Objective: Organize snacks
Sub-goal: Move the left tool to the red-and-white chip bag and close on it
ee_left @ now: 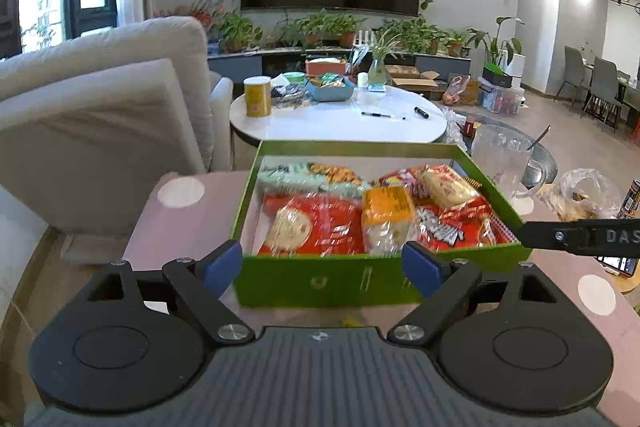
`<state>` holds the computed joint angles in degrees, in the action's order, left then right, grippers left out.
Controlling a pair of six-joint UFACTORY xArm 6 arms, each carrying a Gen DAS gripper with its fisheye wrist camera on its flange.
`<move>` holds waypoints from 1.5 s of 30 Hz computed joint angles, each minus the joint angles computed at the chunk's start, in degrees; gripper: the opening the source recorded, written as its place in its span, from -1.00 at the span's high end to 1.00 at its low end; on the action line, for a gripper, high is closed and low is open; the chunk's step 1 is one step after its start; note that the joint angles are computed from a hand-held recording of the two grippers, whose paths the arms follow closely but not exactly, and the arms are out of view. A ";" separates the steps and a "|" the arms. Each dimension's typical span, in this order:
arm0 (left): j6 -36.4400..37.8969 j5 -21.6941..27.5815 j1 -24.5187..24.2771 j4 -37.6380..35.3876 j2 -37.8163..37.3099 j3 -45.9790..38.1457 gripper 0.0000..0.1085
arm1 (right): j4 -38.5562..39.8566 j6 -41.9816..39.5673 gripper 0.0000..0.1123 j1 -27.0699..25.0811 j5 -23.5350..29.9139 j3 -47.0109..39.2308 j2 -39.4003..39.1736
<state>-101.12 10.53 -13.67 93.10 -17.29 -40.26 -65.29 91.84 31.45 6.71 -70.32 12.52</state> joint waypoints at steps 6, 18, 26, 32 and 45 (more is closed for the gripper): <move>-0.11 0.19 -0.26 -1.27 -5.34 5.49 -0.60 | -2.75 3.30 -0.19 1.29 -0.39 3.31 -2.65; 5.82 0.83 0.06 -9.47 -14.60 15.12 -0.62 | -3.83 5.25 -0.19 3.25 -0.27 8.55 -6.22; 10.41 0.86 -0.72 -14.18 -17.31 18.84 -0.66 | -4.67 5.27 -0.19 4.73 -0.14 10.28 -7.44; 11.60 0.78 -3.53 -12.78 -13.30 17.69 -0.67 | -4.25 5.17 -0.19 4.99 -0.20 11.33 -7.92; 9.26 -4.57 -2.29 -9.21 -3.22 12.97 -0.23 | 0.74 1.53 -0.20 4.28 -0.64 12.53 -6.95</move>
